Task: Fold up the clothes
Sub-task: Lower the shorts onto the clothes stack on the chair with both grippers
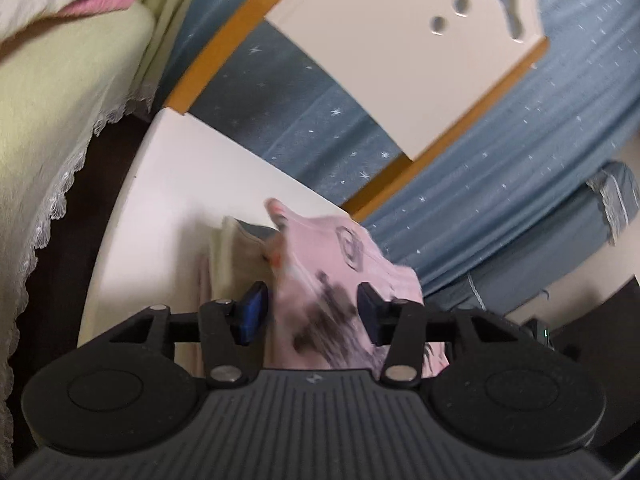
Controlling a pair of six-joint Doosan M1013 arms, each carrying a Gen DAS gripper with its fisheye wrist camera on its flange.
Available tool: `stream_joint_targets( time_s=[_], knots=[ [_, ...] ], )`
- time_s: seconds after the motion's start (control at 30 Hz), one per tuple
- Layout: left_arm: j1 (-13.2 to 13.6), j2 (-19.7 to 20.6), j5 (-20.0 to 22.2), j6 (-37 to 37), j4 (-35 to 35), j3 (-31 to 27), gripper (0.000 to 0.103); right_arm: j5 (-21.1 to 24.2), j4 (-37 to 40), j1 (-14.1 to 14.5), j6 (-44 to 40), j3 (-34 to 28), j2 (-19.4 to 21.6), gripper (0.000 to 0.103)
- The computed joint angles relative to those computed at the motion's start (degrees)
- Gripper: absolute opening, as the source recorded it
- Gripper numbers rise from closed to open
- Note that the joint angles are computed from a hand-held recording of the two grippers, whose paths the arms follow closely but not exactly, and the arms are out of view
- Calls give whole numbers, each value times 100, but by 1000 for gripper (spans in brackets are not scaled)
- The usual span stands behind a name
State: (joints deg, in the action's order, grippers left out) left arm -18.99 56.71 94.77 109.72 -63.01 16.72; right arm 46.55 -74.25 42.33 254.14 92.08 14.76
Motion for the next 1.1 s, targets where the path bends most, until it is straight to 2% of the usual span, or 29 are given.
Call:
stream_joint_targets(
  time_s=[0.03, 0.1, 0.17, 0.23, 0.27, 0.33, 0.4, 0.53, 0.6, 0.67, 0.7, 0.73, 0.77, 0.8, 0.83, 0.87, 0.9, 1.0, 1.07, 1.1],
  knots=[
    [-16, 85, 38, -159, 23, -153, 26, 10, -140, 18, 213, 37, 5, 12],
    [-33, 46, -4, -70, 14, -57, 8, 159, -308, 83, 267, 45, 9, 12],
    [-39, -355, -394, 677, 173, 635, 6, 400, -385, 168, 36, -2, 14, 14],
    [-38, -774, -890, 1541, 303, 1355, 6, 805, -364, 282, -570, -117, 35, 14],
    [-37, -954, -1130, 1940, 342, 1655, 6, 956, -358, 321, -759, -152, 46, 9],
    [-31, -1203, -1489, 2455, 370, 2081, 5, 1124, -223, 364, -1087, -195, 59, 5],
    [-62, -1328, -1684, 2667, 541, 2290, 6, 1429, 95, 379, -1397, -308, 132, 4],
    [-115, -1565, -2235, 3069, 745, 2727, 6, 2381, 298, 477, -2223, -587, 343, 3],
    [-132, -1675, -2497, 3277, 820, 2936, 6, 2479, 754, 435, -2835, -737, 399, 3],
    [-164, -1656, -2441, 3241, 1075, 2908, 7, 2405, 1595, 308, -3384, -902, 429, 5],
    [-169, -1673, -2462, 3246, 1141, 2928, 8, 2495, 1938, 264, -3665, -1015, 466, 9],
    [-155, -1658, -2417, 3209, 1112, 2892, 8, 2812, 2084, 276, -3934, -1189, 542, 16],
    [-141, -1640, -2369, 3166, 1082, 2851, 9, 3135, 2210, 287, -4191, -1365, 622, 37],
    [-113, -1559, -2230, 2986, 1008, 2700, 13, 3441, 2254, 306, -4378, -1520, 696, 48],
    [-85, -1475, -2093, 2801, 933, 2543, 23, 3700, 2143, 343, -4434, -1628, 751, 54],
    [-62, -1369, -1955, 2558, 845, 2361, 26, 3878, 2003, 376, -4492, -1711, 788, 54],
    [-41, -1258, -1819, 2309, 754, 2169, 31, 3827, 1810, 397, -4525, -1728, 782, 54],
    [-51, -761, -1245, 1283, 601, 1303, 33, 3178, 1329, 368, -4529, -1698, 734, 52],
    [-94, -545, -1085, 807, 639, 922, 33, 2742, 1259, 277, -4799, -1792, 778, 37],
    [-115, -511, -1100, 701, 636, 875, 29, 2563, 1282, 224, -5015, -1867, 820, 23]
  ],
)
